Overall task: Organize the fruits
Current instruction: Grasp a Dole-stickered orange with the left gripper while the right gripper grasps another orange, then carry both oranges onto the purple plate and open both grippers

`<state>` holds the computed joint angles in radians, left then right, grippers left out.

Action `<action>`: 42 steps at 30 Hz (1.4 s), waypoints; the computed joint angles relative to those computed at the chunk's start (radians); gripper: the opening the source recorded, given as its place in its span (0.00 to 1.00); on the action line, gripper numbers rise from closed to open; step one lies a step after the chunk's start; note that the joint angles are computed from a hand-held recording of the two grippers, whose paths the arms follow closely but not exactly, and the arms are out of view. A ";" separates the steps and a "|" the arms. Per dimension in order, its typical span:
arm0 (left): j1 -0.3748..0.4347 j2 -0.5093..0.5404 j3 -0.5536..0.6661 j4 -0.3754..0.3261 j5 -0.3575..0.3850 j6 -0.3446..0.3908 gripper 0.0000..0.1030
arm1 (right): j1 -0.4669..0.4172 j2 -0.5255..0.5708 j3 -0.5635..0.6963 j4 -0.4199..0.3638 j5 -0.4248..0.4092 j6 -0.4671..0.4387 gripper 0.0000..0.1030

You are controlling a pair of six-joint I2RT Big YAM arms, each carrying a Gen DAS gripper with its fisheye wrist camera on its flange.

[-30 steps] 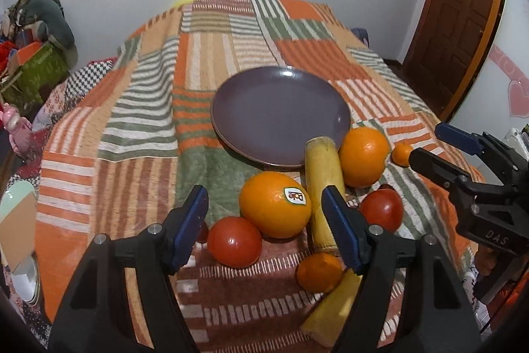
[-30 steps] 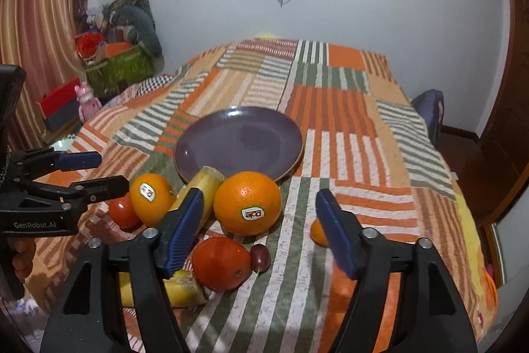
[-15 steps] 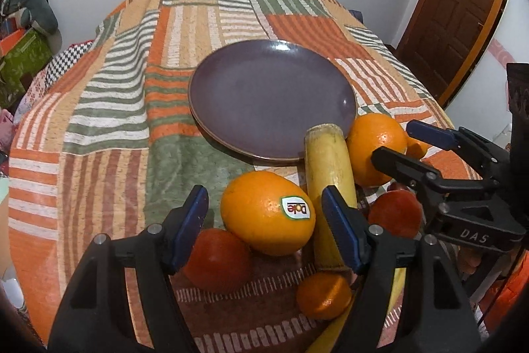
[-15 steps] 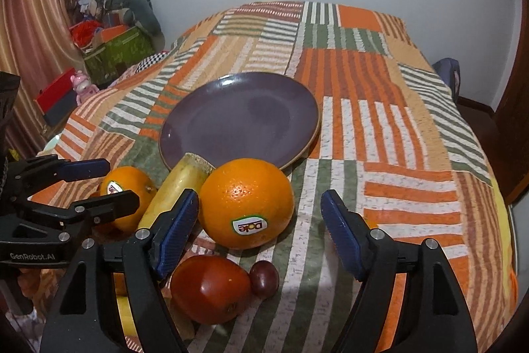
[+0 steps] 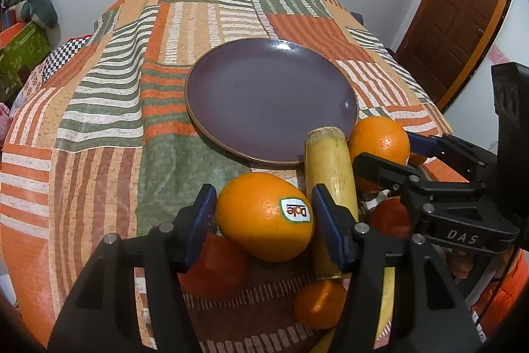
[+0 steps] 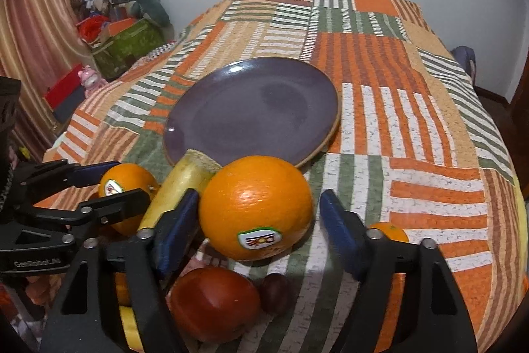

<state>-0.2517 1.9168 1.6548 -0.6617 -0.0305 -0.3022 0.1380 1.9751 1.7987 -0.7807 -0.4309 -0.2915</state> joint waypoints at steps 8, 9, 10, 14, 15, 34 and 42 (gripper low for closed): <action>-0.016 -0.032 -0.018 0.015 -0.047 0.029 0.57 | 0.005 -0.021 -0.023 0.019 0.025 -0.004 0.64; -0.015 -0.037 -0.018 0.016 -0.048 0.026 0.57 | 0.004 -0.025 -0.025 0.021 0.024 -0.003 0.64; -0.014 -0.042 -0.020 0.021 -0.051 0.024 0.57 | 0.003 -0.029 -0.028 0.023 0.025 -0.003 0.64; -0.015 -0.064 -0.024 0.039 -0.074 0.035 0.57 | 0.000 -0.052 -0.038 0.050 0.024 -0.002 0.64; -0.015 -0.069 -0.025 0.044 -0.079 0.039 0.57 | -0.001 -0.055 -0.036 0.054 0.023 0.000 0.64; 0.014 -0.037 0.150 0.052 -0.163 0.100 0.57 | 0.015 -0.023 0.097 0.132 0.038 0.058 0.64; 0.046 0.068 0.278 -0.006 -0.133 0.109 0.57 | 0.039 0.049 0.178 0.118 0.068 0.056 0.64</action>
